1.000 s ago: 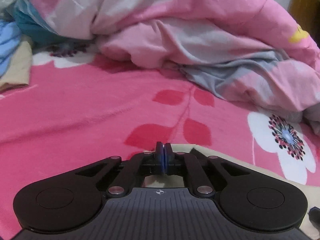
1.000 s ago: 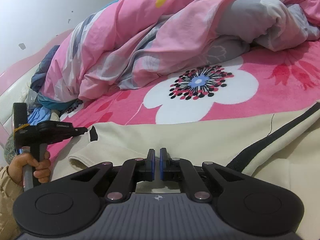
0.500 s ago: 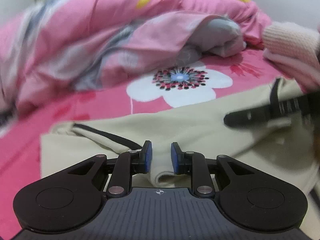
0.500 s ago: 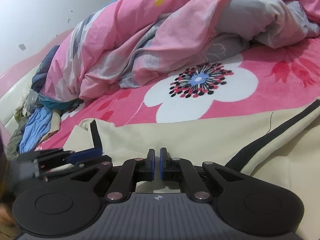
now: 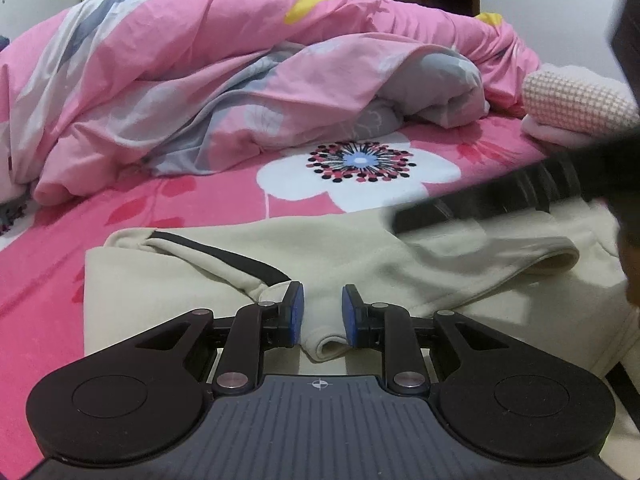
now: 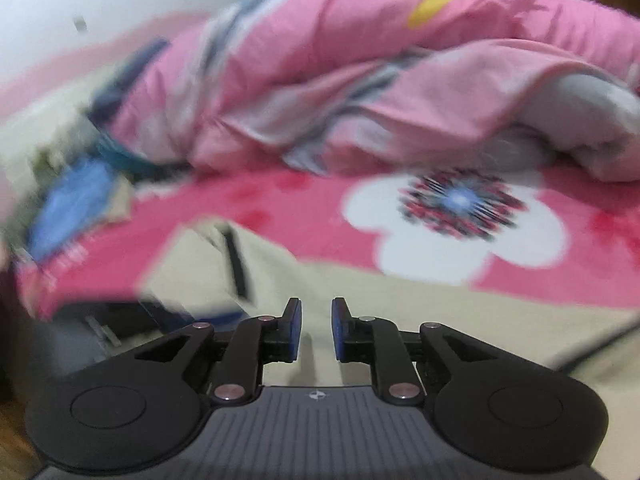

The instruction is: Fold clothes

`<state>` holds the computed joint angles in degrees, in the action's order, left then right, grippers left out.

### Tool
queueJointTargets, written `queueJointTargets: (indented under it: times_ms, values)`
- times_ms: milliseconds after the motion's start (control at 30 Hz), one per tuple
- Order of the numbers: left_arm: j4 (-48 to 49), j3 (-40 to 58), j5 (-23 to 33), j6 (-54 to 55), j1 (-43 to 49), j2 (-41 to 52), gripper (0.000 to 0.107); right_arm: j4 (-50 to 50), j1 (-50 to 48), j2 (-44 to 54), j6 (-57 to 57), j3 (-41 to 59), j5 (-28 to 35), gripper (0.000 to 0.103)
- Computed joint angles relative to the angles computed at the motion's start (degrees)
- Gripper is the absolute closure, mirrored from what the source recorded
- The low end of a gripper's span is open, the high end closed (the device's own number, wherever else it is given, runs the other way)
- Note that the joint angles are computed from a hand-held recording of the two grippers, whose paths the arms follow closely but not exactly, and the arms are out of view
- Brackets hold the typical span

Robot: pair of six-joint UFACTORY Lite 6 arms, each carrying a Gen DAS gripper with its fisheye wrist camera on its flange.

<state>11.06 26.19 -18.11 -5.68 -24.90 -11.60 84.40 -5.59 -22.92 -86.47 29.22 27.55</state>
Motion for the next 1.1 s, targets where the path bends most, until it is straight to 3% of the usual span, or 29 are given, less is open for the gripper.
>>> queueJointTargets:
  times_ms: [67,167,267,333,533,600,667,833,900,967,1033,1100]
  values:
    - [2.4,0.0,-0.3,-2.4,0.5,0.1,0.085,1.2,4.5,8.8,0.7,6.4,-3.4,0.086]
    - [5.5,0.1,-0.4,-5.7,1.2,0.5,0.085,-6.3,8.8,23.5,11.2,16.2,-7.5,0.09]
    - [10.1,0.2,-0.3,-10.2,2.2,0.3,0.085,-13.6,8.9,23.3,21.9,19.5,-6.3,0.089]
    - [11.5,0.4,0.1,-11.7,2.4,0.2,0.085,-12.9,9.6,21.7,21.6,20.5,-6.2,0.089]
    - [13.6,0.1,-0.4,-13.9,2.9,0.0,0.085,-19.8,12.7,36.5,31.0,31.7,-9.8,0.095]
    - [16.0,0.1,-0.7,-16.2,3.6,0.0,0.085,-15.2,9.9,31.7,28.2,28.4,-8.2,0.094]
    - [17.0,0.2,-0.4,-17.4,3.7,-0.1,0.085,-10.3,7.3,20.6,26.3,20.3,-9.9,0.094]
    - [20.4,0.9,0.3,-21.2,4.3,-0.2,0.085,-20.6,-6.3,-9.4,27.1,0.9,-1.6,0.093]
    - [20.6,0.9,0.3,-21.5,4.4,-0.2,0.085,-23.2,-9.6,-16.1,25.9,-6.1,-0.1,0.092]
    - [20.7,0.9,0.3,-21.7,4.4,-0.3,0.085,-24.7,-8.1,-16.2,24.2,-11.7,-5.4,0.096]
    - [20.8,1.0,0.3,-22.0,4.4,-0.3,0.085,-18.6,-7.0,-21.3,17.6,-17.2,-8.8,0.095]
    - [20.9,1.0,0.3,-22.2,4.5,-0.4,0.085,-16.9,-3.7,-22.5,18.0,-18.6,-12.8,0.094]
